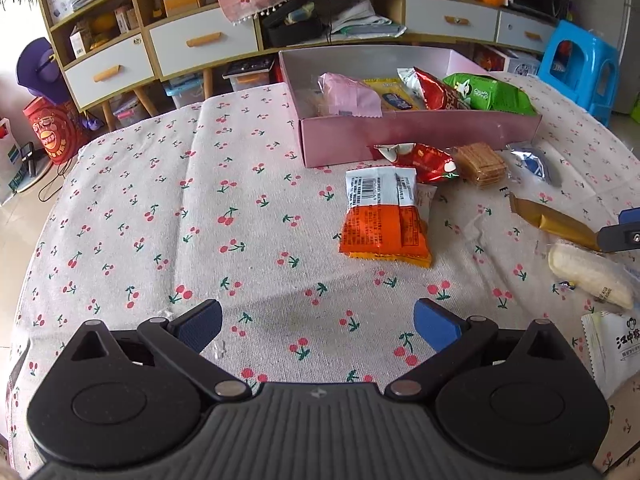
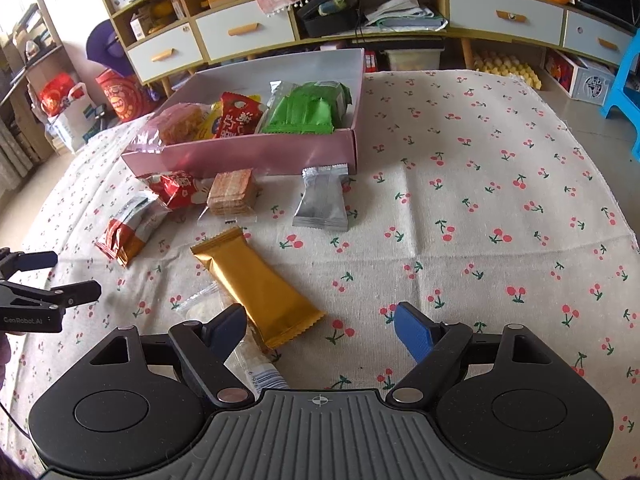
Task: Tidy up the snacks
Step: 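Open the right tool over the box and move both tools back to the snacks, then grasp the orange-white biscuit pack with left tool while right tool grasps gold bar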
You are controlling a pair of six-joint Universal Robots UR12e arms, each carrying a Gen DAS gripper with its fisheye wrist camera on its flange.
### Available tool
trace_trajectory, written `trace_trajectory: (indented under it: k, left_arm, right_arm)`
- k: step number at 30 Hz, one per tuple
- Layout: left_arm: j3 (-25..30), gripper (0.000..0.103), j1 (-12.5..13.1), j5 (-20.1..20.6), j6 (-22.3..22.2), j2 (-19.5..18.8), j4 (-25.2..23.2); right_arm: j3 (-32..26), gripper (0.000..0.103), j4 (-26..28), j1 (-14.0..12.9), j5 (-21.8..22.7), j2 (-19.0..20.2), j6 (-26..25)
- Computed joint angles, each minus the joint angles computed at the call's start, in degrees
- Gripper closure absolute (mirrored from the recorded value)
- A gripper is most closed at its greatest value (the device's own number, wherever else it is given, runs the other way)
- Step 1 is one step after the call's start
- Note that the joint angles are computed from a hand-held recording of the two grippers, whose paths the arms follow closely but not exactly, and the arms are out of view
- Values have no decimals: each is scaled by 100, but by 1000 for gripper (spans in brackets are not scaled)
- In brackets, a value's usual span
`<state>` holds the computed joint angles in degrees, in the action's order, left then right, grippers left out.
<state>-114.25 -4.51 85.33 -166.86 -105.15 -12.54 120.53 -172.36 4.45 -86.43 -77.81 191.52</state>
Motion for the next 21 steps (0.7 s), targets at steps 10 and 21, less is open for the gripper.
trace_trajectory:
  k: [10, 21]
  left_arm:
    - [69, 2, -24, -286, 6, -132, 294]
    - [282, 29, -15, -643, -445, -341, 395]
  right_arm:
    - [-223, 20, 156, 66, 239, 181, -83]
    - [-423, 19, 52, 182, 90, 400, -422]
